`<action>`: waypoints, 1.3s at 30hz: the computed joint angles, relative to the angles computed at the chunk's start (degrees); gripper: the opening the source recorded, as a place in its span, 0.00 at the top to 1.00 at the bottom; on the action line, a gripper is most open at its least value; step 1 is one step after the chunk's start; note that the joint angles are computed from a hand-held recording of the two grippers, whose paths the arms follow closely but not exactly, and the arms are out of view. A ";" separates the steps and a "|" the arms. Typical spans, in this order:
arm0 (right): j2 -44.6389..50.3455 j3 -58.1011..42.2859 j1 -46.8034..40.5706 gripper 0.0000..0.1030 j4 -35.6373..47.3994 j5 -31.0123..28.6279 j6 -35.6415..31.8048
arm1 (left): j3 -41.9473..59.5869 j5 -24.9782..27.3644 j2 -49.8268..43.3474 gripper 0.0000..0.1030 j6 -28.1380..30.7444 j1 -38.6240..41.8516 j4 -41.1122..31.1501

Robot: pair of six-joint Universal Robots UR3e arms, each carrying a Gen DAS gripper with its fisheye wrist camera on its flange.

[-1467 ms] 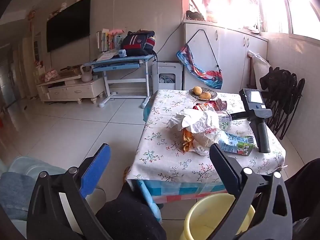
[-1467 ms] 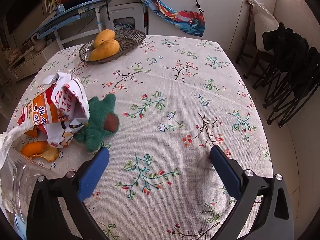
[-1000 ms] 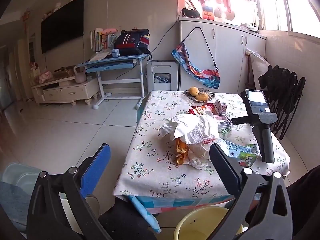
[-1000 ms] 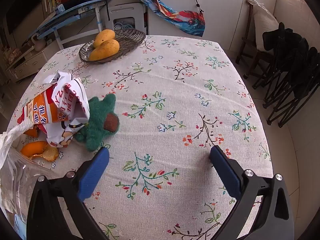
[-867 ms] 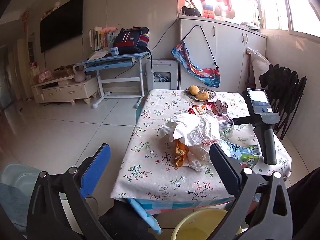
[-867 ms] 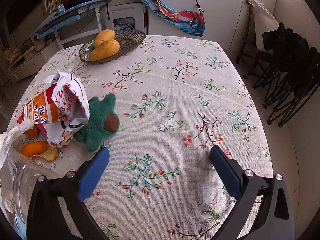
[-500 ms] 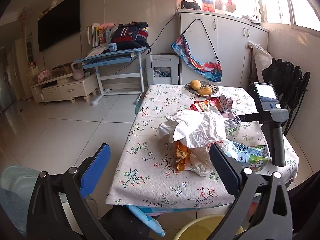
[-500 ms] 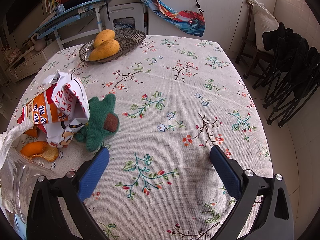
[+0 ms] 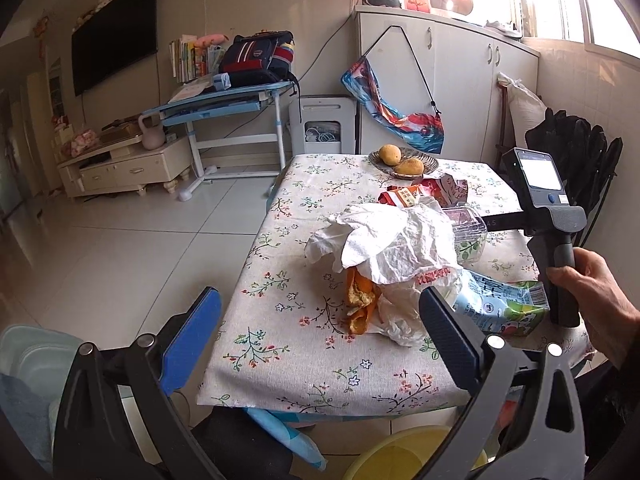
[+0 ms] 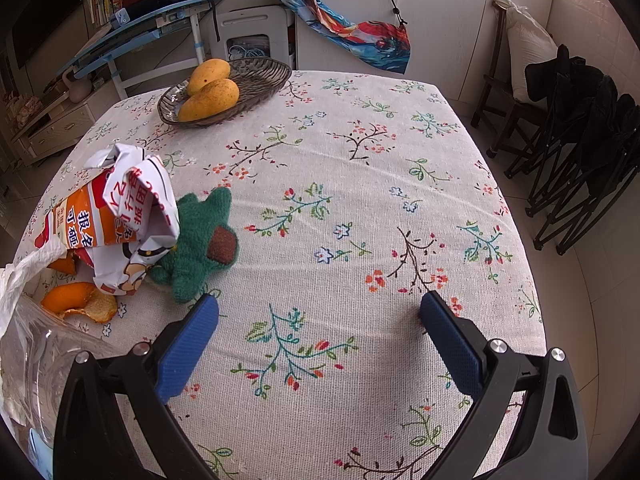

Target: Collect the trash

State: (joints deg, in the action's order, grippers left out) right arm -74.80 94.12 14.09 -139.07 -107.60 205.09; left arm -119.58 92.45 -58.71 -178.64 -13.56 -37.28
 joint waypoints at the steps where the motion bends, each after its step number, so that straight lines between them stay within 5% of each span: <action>1: 0.00 0.00 0.02 0.07 0.00 -0.02 0.02 | -0.41 -0.41 0.36 0.07 0.20 0.48 -0.01; 10: -1.26 -1.75 -0.17 0.07 4.45 0.28 0.21 | -1.05 -1.41 1.98 0.07 0.17 1.70 -1.06; 17: -18.11 8.41 8.51 0.07 4.35 -14.15 5.13 | 0.20 -1.84 7.90 0.07 -0.02 1.71 -6.25; 22: -28.30 10.44 24.32 0.07 13.24 -24.60 19.10 | 1.95 0.00 12.81 0.07 -1.64 -0.40 -11.78; 27: -24.74 4.47 42.02 0.07 22.44 -31.69 32.01 | 3.94 3.02 18.01 0.07 -3.95 -4.01 -18.13; 39: -14.10 -9.14 58.90 0.07 31.69 -38.43 44.91 | 9.58 25.57 17.18 0.07 -16.67 -28.62 -24.23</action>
